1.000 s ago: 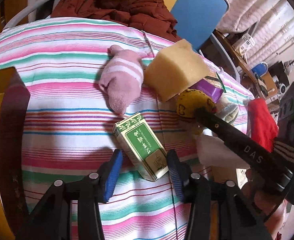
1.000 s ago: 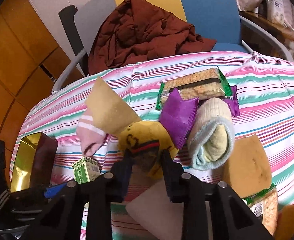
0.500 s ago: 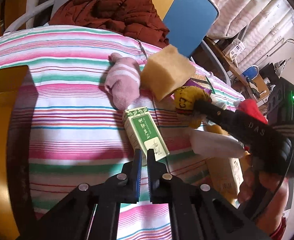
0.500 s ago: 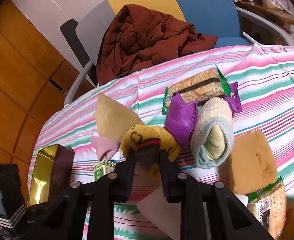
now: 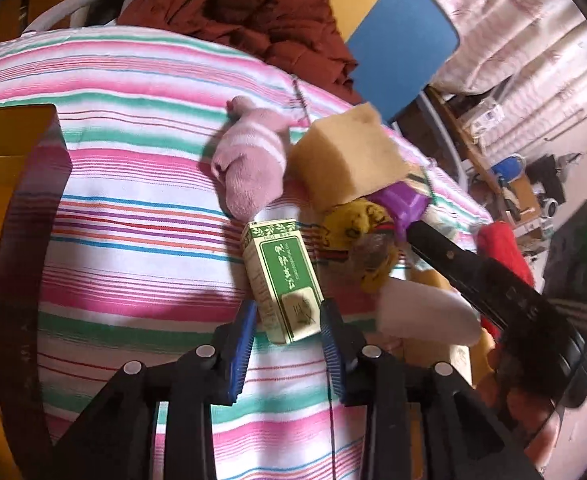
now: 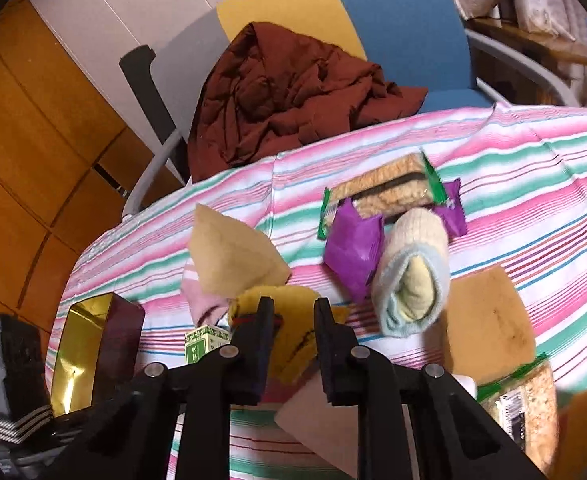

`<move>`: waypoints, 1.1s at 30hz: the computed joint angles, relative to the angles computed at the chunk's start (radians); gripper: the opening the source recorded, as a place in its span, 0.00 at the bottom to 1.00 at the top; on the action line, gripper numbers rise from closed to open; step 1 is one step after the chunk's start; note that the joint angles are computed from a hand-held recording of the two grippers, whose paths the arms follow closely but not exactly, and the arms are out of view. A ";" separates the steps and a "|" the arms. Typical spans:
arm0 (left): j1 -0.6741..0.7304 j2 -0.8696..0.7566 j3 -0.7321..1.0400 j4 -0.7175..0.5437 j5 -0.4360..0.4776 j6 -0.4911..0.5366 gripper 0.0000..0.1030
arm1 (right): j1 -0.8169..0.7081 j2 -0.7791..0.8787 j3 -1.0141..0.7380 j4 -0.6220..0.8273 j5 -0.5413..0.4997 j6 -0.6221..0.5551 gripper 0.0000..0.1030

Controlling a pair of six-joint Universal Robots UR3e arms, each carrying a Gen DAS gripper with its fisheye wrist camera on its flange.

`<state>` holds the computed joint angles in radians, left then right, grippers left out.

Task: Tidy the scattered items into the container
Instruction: 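Grasp the yellow plush toy with the right tool while the left tool grasps the green box, then carry the yellow toy in the right tool and green box in the left tool over the tray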

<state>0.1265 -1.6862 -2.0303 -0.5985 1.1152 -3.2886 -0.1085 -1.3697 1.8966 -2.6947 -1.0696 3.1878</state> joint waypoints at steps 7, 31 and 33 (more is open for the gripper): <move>-0.058 -0.072 0.027 0.060 0.056 -0.035 0.46 | 0.027 0.015 -0.013 -0.034 0.024 -0.016 0.81; 0.160 0.332 -0.271 0.051 -0.069 0.224 0.29 | 0.033 -0.009 0.007 -0.025 0.068 -0.063 0.20; 0.202 0.407 -0.288 -0.001 -0.085 0.261 0.29 | 0.028 -0.012 0.016 -0.038 0.115 -0.061 0.20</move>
